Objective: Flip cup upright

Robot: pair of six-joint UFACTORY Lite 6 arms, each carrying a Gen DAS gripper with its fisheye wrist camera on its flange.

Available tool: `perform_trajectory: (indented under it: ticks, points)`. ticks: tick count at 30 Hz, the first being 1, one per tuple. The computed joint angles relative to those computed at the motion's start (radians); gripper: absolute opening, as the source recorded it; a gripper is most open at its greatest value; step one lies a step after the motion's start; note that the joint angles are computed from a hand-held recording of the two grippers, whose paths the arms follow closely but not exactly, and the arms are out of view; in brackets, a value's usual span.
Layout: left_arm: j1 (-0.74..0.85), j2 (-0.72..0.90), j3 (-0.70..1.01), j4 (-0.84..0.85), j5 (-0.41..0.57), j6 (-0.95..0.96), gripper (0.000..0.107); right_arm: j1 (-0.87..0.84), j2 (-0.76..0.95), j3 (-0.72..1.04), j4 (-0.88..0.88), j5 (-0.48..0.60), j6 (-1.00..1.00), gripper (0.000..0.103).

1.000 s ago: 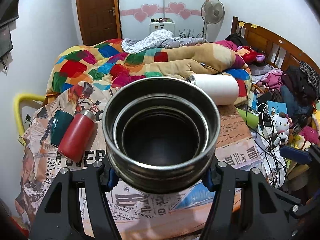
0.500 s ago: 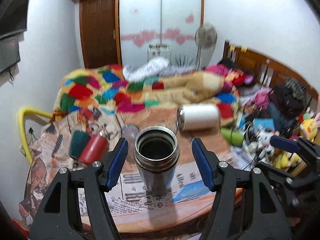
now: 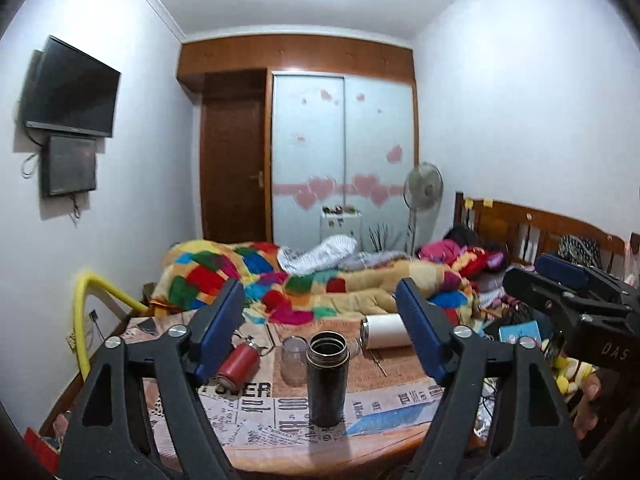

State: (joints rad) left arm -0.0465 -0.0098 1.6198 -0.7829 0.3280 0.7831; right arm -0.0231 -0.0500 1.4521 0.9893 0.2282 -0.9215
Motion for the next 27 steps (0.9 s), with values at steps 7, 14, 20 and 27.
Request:
perform_trajectory:
  ticks: [7,14,20,27]
  points:
    - [0.020,-0.145,-0.160,-0.050,-0.059,0.026,0.098,0.082,-0.105,-0.114,-0.011,-0.131,-0.022,0.095]
    - [0.027,-0.206,-0.229,0.037,-0.076,-0.076,0.103,0.101,-0.135,-0.149,-0.343,-0.155,0.304,0.103]
    - [0.046,-0.230,-0.250,0.035,-0.065,-0.074,0.103,0.095,-0.160,-0.176,-0.291,-0.142,0.255,0.103]
    - [0.042,-0.242,-0.265,0.051,-0.073,-0.087,0.103,0.096,-0.174,-0.186,-0.313,-0.137,0.276,0.103]
